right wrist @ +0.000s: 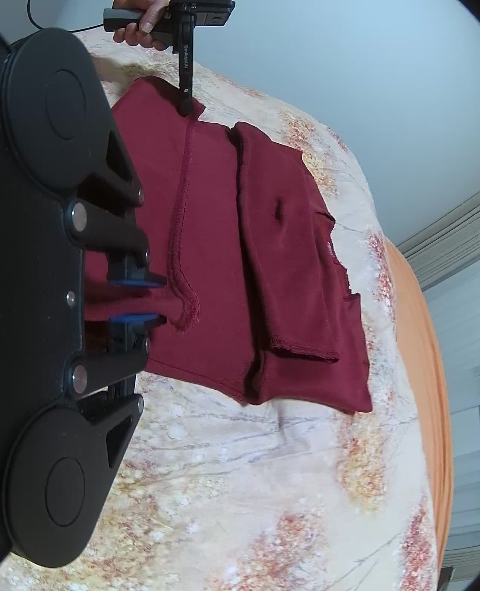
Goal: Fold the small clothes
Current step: 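Lift the hem with both tools and fold it toward the collar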
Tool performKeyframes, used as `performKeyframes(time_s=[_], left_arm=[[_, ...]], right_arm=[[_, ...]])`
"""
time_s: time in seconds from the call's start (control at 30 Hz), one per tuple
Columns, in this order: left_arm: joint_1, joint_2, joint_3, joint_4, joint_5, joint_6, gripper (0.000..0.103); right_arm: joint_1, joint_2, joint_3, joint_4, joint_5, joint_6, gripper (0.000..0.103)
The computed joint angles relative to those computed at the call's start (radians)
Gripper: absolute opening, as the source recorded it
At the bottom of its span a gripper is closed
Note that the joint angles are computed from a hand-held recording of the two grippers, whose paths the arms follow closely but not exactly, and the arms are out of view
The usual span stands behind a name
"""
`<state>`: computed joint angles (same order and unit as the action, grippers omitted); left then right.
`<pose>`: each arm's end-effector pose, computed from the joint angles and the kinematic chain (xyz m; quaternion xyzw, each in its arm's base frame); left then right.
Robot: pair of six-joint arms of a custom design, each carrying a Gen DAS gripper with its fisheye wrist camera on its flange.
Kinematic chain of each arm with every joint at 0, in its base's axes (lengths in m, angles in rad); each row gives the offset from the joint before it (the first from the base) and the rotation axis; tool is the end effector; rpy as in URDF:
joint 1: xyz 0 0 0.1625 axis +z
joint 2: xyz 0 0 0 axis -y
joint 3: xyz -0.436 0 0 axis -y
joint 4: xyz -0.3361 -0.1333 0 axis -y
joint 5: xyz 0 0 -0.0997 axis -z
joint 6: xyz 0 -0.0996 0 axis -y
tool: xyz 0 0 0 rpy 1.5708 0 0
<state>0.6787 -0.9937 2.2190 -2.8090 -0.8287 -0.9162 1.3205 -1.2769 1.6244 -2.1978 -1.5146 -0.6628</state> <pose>-0.2262 -0.4401 0.1395 -0.0136 0.9318 -0.2887 0.2195 -0.0055 -0.5824 0.3973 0.2065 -0.9681 0.1372 0.0364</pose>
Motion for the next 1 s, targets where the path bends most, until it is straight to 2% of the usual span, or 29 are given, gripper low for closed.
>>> performKeyframes(time_s=[0.17, 0.2, 0.23, 0.27, 0.3, 0.33, 0.43, 0.53, 0.67, 0.77, 0.87, 1.0], left_arm=[[0.018, 0.021, -0.022, 0.014, -0.022, 0.018, 0.012], [0.019, 0.023, -0.026, 0.018, -0.023, 0.024, 0.014], [0.019, 0.024, -0.029, 0.021, -0.026, 0.032, 0.015], [0.017, 0.025, -0.028, 0.017, -0.026, 0.043, 0.016], [0.011, 0.027, -0.022, -0.001, -0.023, 0.065, 0.016], [0.002, 0.029, -0.012, -0.031, -0.019, 0.100, 0.007], [-0.040, 0.023, 0.039, -0.122, -0.001, 0.157, 0.006], [-0.081, -0.002, 0.096, -0.161, 0.020, 0.096, 0.006], [-0.108, -0.032, 0.132, -0.120, 0.040, -0.030, 0.006], [-0.096, -0.054, 0.123, -0.066, 0.020, -0.116, 0.006], [-0.064, -0.069, 0.113, -0.078, -0.021, -0.173, 0.006], [-0.038, -0.074, 0.065, -0.007, -0.022, -0.169, 0.006]], right_arm=[[0.009, 0.025, -0.011, 0.011, -0.030, 0.013, 0.028], [0.010, 0.028, -0.012, 0.014, -0.030, 0.008, 0.025], [0.011, 0.028, -0.011, 0.016, -0.029, -0.004, 0.017], [0.011, 0.024, -0.007, 0.018, -0.024, -0.027, 0.002], [0.010, 0.016, -0.001, 0.022, -0.015, -0.049, 0.002], [0.007, 0.006, 0.005, 0.027, 0.000, -0.065, 0.002], [-0.005, -0.031, 0.025, 0.037, 0.035, -0.088, 0.002], [-0.020, -0.061, 0.041, 0.043, 0.046, -0.072, 0.002], [-0.035, -0.086, 0.060, 0.038, 0.054, -0.033, 0.002], [-0.033, -0.091, 0.063, 0.030, 0.072, -0.019, 0.002], [-0.022, -0.081, 0.052, 0.025, 0.084, -0.009, 0.002], [-0.003, -0.054, 0.023, 0.013, 0.093, 0.010, 0.002]])
